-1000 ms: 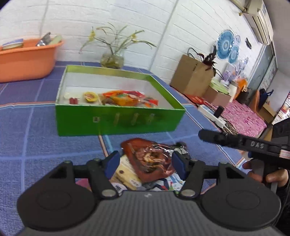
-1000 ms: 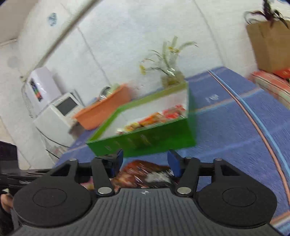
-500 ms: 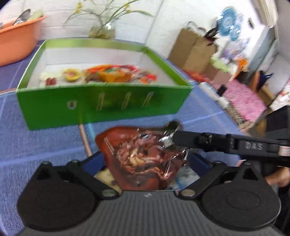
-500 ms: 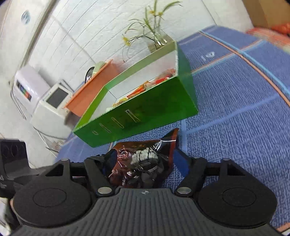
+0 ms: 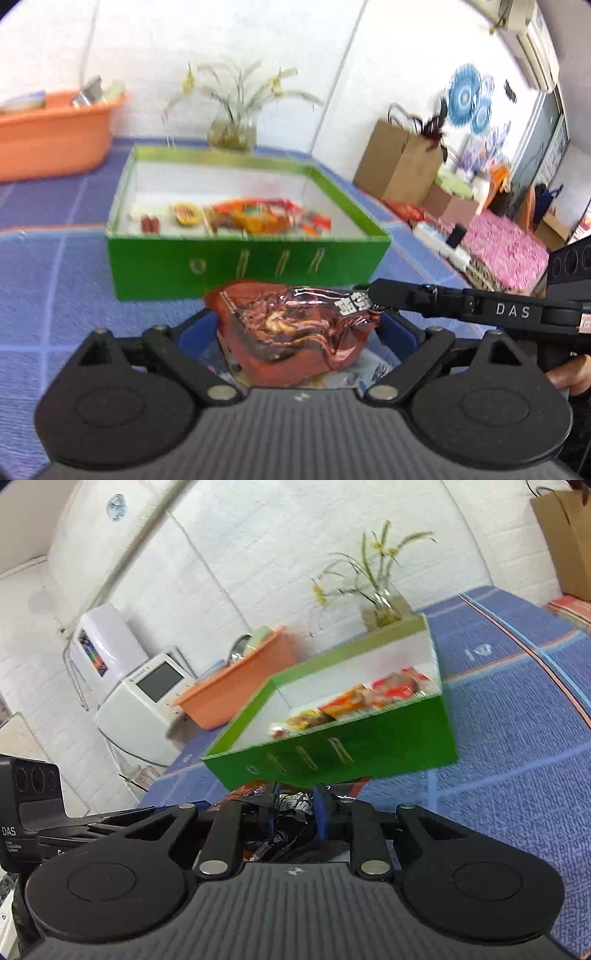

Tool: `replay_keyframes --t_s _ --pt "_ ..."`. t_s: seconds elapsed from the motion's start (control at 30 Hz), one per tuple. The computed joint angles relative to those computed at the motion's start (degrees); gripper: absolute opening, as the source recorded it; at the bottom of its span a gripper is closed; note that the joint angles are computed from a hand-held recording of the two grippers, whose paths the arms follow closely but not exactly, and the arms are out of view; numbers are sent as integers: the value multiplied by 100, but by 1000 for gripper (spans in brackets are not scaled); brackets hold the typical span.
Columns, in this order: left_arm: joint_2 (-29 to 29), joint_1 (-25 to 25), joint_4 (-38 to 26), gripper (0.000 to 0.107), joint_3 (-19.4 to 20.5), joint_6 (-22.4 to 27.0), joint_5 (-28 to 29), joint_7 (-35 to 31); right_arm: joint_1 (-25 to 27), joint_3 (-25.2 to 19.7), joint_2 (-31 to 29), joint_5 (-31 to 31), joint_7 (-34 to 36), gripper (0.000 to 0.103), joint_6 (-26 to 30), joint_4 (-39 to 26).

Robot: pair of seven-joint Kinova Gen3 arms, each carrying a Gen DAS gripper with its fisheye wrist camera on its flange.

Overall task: Organize snacks
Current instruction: 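Carry both bags over the green box and open both tools inside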

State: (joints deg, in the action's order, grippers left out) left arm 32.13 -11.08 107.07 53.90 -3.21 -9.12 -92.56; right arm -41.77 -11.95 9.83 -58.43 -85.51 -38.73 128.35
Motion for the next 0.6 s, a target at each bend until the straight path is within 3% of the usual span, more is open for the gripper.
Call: replay_keyframes --t_s 0.07,0.2,0.6 --pt "-226 33 202 92 -106 -337 -29 40 -72 -13 -4 40 188 37 -156 -43" --pt "-434 45 311 92 -215 -556 -218 358 -104 -37 29 81 370 37 -321 -149" --pt "-484 257 -164 92 -524 -511 -851 1202 129 87 170 618 159 37 -456 -409"
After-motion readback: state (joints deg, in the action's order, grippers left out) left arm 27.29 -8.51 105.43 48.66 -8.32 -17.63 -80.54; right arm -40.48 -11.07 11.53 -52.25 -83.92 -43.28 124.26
